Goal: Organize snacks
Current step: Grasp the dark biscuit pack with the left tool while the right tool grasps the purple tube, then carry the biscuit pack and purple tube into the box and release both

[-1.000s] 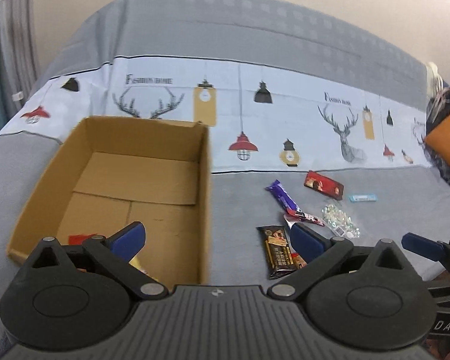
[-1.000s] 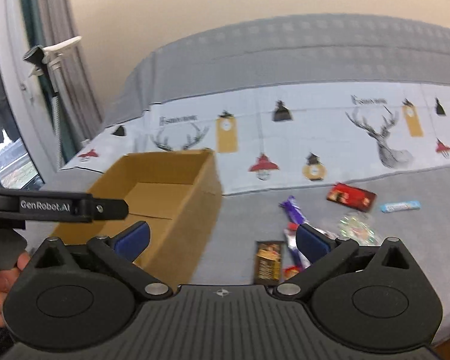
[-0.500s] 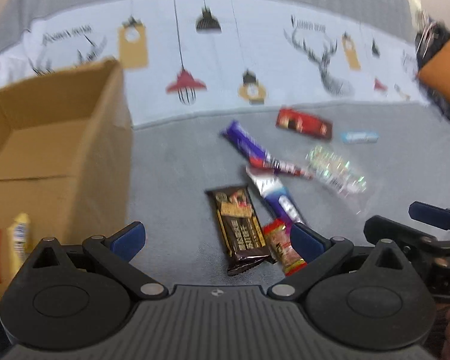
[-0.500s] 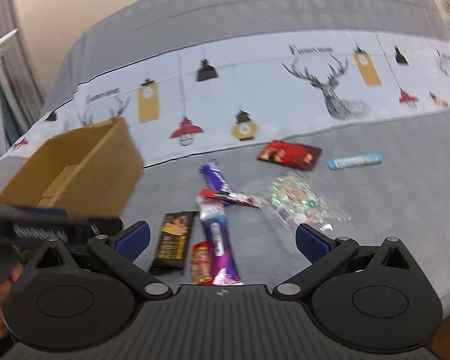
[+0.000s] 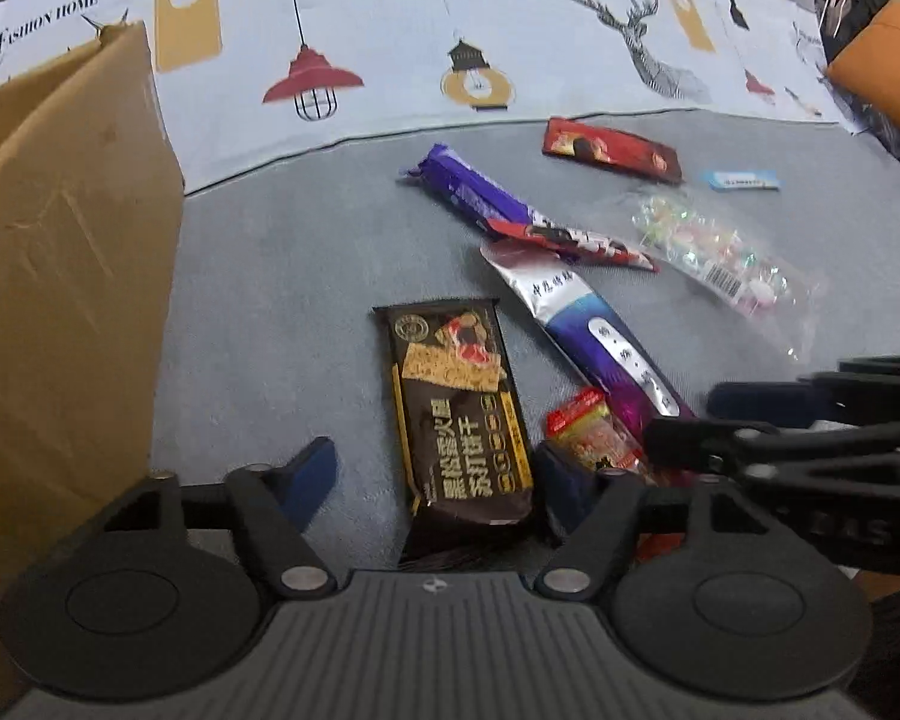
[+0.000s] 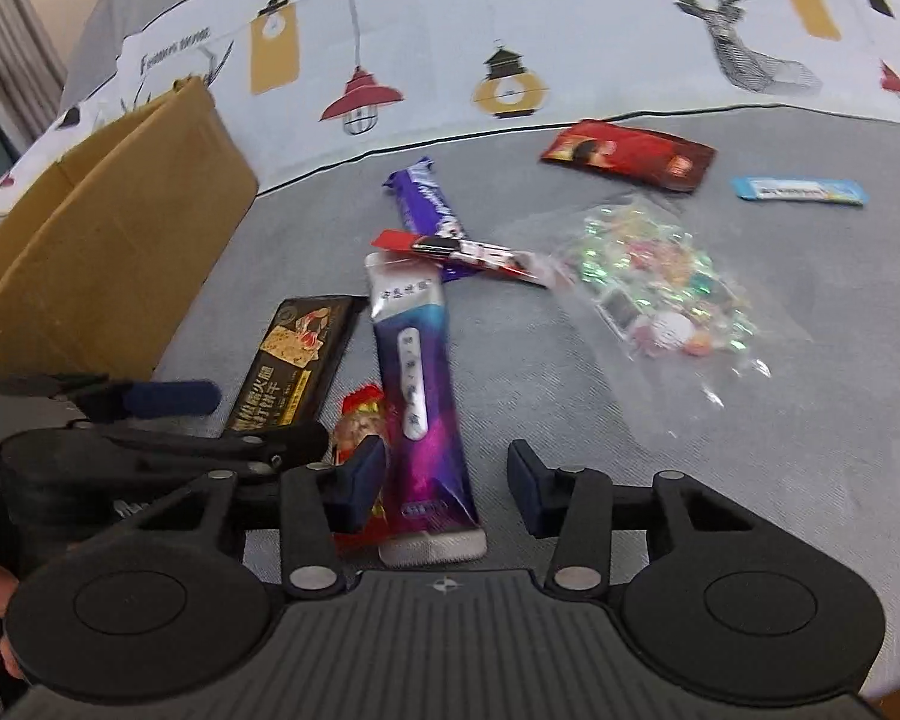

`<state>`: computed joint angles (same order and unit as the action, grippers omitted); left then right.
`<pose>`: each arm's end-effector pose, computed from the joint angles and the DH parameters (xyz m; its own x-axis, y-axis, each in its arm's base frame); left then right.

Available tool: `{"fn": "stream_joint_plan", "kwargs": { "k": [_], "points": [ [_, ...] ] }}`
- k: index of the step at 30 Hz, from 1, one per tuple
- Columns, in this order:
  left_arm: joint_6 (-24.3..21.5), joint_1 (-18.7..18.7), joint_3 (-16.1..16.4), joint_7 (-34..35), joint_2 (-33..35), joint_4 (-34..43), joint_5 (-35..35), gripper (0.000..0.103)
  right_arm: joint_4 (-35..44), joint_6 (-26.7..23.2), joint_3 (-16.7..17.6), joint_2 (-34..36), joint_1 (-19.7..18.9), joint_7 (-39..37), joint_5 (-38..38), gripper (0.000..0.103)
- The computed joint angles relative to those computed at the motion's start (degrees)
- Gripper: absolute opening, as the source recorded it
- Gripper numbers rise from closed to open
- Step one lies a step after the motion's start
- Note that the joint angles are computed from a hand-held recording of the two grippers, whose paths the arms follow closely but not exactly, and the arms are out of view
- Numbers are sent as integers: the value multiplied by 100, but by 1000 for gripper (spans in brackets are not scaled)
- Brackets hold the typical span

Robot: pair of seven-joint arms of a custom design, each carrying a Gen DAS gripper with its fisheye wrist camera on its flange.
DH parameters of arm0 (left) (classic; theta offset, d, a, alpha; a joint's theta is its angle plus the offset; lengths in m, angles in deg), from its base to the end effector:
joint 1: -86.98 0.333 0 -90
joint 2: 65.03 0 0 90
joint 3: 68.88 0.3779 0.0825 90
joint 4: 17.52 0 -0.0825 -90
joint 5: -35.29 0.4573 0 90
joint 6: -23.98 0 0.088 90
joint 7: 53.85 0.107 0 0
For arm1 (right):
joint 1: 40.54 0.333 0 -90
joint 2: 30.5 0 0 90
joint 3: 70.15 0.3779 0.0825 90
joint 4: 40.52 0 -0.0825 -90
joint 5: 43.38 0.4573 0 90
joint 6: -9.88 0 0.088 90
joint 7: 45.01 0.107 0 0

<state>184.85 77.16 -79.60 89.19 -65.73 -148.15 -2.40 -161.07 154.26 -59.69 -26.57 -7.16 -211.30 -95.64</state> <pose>0.5773 -0.1851 0.4273 -0.6550 -0.7555 -0.0102 -0.6050 0.5325 -0.5920 0.4641 0.4536 0.4407 -0.2805 -0.9295 -0.2396 -0.7055 0.3688 -0.6052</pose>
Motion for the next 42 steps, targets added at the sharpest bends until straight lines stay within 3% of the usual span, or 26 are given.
{"fn": "stream_joint_plan", "kwargs": {
  "k": [4,6,9,12,14,16,18,20,22,24,26,27,30,36,42],
  "points": [
    [-9,11,13,183,3,33,-192,51,278,-311,-12,216,51,-338,-18,46],
    [-95,22,24,212,-14,52,-213,44,467,-593,4,337,118,-702,67,35],
    [-308,64,54,-133,-76,69,17,44,490,-708,-21,306,181,-795,183,20],
    [-698,127,93,-578,-164,104,486,44,443,-1477,28,132,322,-411,117,15],
    [-785,139,104,-685,-159,119,613,44,333,-1545,62,27,306,-360,153,15],
    [-608,116,74,-790,-114,100,686,50,241,-1309,78,4,249,-301,227,16],
    [-358,70,30,-830,-48,80,701,64,296,-1211,90,89,238,-302,128,25],
    [91,-3,-25,-545,-8,-35,542,68,407,-1099,75,229,224,-552,65,31],
    [284,-67,-46,45,0,-83,55,54,517,-1144,46,358,254,-742,-13,40],
    [1,-51,-12,180,-13,-1,-104,43,614,-1235,-2,451,290,-817,-104,40],
    [-234,-1,20,-204,-34,55,173,43,650,-1261,-42,468,299,-798,-79,38],
    [-258,13,24,-361,-57,46,317,43,683,-1300,-53,473,296,-816,-21,24],
    [-330,34,44,-580,-199,-50,562,43,650,-1290,-80,385,283,-551,137,15],
    [-641,8,213,-306,-727,-231,276,43,582,-1498,60,56,394,171,-280,15],
    [-1241,25,589,58,-1348,-276,-375,43,905,-2210,338,-40,619,478,-538,15]
  ]
}}
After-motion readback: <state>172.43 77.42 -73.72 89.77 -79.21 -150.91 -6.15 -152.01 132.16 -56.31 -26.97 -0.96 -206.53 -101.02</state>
